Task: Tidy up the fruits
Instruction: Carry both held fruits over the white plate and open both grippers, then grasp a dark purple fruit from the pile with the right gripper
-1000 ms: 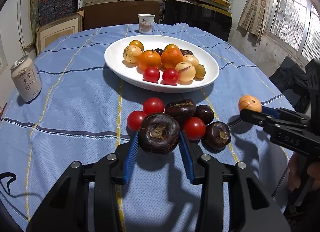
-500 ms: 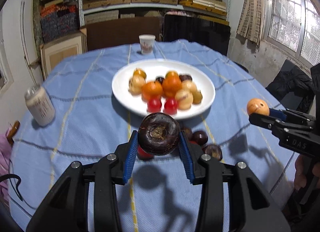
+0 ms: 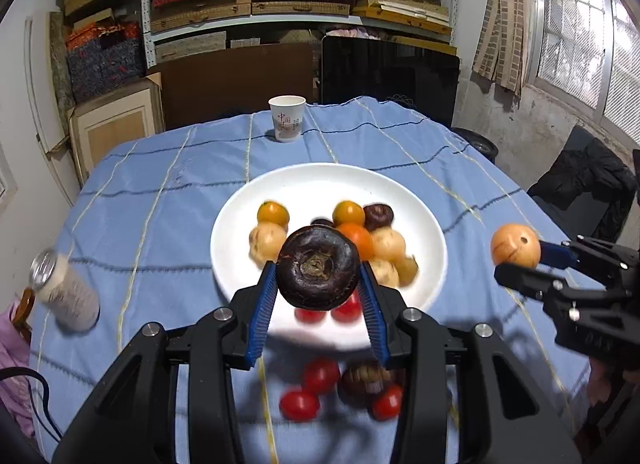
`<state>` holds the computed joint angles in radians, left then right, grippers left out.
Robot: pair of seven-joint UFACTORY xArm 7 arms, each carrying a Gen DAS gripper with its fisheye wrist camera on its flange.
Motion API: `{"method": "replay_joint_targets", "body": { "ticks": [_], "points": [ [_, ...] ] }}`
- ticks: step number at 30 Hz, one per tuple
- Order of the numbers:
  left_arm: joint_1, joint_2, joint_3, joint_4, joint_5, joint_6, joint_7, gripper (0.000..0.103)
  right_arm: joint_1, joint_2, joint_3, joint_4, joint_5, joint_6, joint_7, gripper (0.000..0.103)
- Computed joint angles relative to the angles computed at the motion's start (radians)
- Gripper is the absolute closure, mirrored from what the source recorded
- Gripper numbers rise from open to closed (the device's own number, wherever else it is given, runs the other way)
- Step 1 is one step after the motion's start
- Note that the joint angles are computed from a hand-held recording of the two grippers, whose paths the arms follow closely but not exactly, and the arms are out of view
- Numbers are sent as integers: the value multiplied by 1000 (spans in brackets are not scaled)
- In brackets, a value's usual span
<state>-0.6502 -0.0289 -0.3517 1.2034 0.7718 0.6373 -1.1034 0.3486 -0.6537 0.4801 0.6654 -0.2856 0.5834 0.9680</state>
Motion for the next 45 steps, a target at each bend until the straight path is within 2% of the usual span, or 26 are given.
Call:
{"method": "replay_joint_targets", "body": {
  "ticks": [6, 11, 14, 15, 16, 17, 18, 20, 22, 27, 30, 34, 38, 42, 45],
  "points": [
    [-28, 241, 68, 246, -13, 29, 112, 63, -81, 173, -23, 52, -63, -108, -12, 59],
    [-48, 409, 124, 427, -129, 56, 220, 63, -116, 321, -46, 116, -147, -151, 7, 59],
    [-55, 475, 152, 498, -191, 66, 272, 63, -102, 368, -85, 128, -172, -197, 11, 58],
    [-58, 484, 161, 506, -208, 60, 285, 59, -94, 374, -99, 127, -171, -210, 9, 58],
    [-64, 483, 173, 504, -220, 53, 287, 52, -86, 374, -112, 121, -166, -226, 6, 52],
    [-79, 470, 195, 488, -212, 44, 266, 33, -97, 360, -104, 112, -192, -234, 34, 48],
    [-102, 450, 225, 466, -188, 27, 226, 20, -111, 348, -90, 109, -219, -230, 63, 45],
    [-130, 398, 266, 399, -124, -33, 139, 15, -104, 318, -93, 90, -224, -235, 73, 43],
    [-132, 348, 262, 350, -101, -48, 102, 15, -95, 293, -93, 80, -207, -215, 69, 43],
    [-103, 199, 189, 167, -101, -78, 85, 15, -36, 163, -79, 1, -116, -157, 64, 43],
    [-96, 107, 138, 48, -50, -59, 57, 14, 18, 87, -57, -54, -52, -126, 61, 42],
    [-69, -15, 70, -115, -45, -47, 14, 14, 82, 23, 10, -112, -2, -97, 86, 42],
    [-15, -121, 28, -262, -44, -100, -91, 14, 151, 43, 29, -133, 41, -122, 78, 43],
    [40, -161, 4, -346, -100, -160, -133, 14, 161, 98, 52, -103, 31, -123, 75, 43],
    [79, -160, -36, -349, -95, -161, -142, 14, 151, 133, 56, -76, 14, -110, 77, 43]
  ]
}}
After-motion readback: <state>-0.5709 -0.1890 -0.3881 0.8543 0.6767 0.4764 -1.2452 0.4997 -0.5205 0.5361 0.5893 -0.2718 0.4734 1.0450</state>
